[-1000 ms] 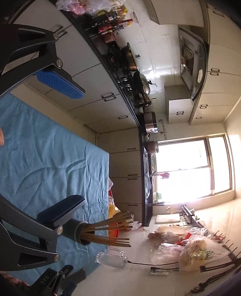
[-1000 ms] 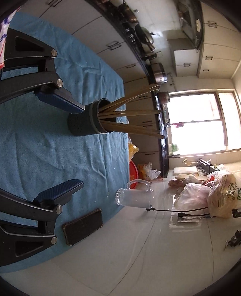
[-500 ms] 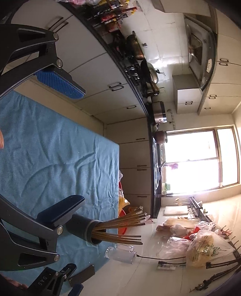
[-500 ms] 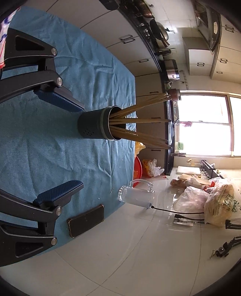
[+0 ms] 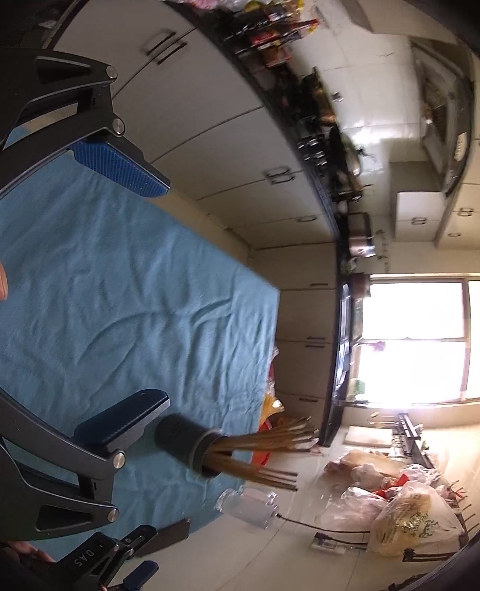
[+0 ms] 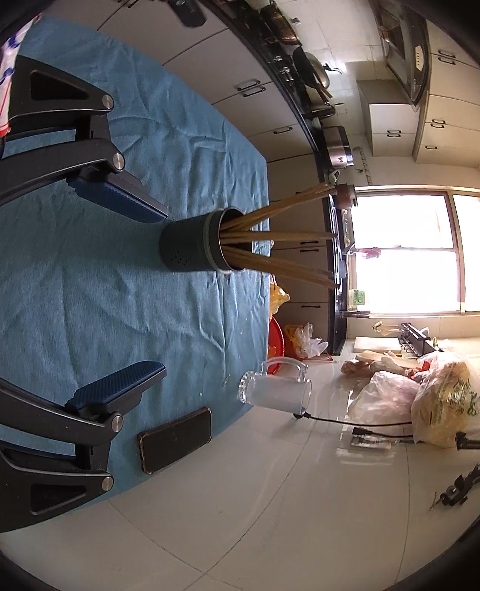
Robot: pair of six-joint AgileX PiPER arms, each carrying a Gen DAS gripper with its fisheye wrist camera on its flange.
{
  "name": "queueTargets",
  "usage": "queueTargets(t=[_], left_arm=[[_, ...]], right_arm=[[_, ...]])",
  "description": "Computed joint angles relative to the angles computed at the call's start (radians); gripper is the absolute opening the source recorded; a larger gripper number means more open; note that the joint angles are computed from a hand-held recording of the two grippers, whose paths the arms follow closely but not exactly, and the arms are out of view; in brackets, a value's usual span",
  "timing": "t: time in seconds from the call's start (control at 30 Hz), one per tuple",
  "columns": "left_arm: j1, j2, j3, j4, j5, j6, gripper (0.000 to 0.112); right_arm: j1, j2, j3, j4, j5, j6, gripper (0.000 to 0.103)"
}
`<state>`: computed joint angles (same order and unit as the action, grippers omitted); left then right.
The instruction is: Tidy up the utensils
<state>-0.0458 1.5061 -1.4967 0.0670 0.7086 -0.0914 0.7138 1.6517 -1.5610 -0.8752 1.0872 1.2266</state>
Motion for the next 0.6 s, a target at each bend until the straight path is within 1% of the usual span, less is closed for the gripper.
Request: queueTargets(t=[0.1, 0.2, 0.4, 0.6], left_arm=[[-0.031, 0.012, -0.023, 0.009, 0.058, -0.037, 0.103], [-0.068, 0.009, -0.025, 0.033, 0.09, -0.083, 0.103], [-0.153, -0.027, -0.001, 0.116, 0.108, -0.166, 0.103], [-0.195, -0.054, 0.019, 0.149, 0.117, -0.183, 0.103]], right_arm=[[-0.012, -0.054, 0.067, -0.001, -0.012, 0.032, 0.082], [-0.028, -0.104, 0.132, 0.004, -0.032, 0.059, 0.082], [-0.04, -0.18, 0.218, -0.001, -0.057, 0.085, 0.082], [-0.034, -0.216, 0.254, -0.014, -0.062, 0.109, 0.083]])
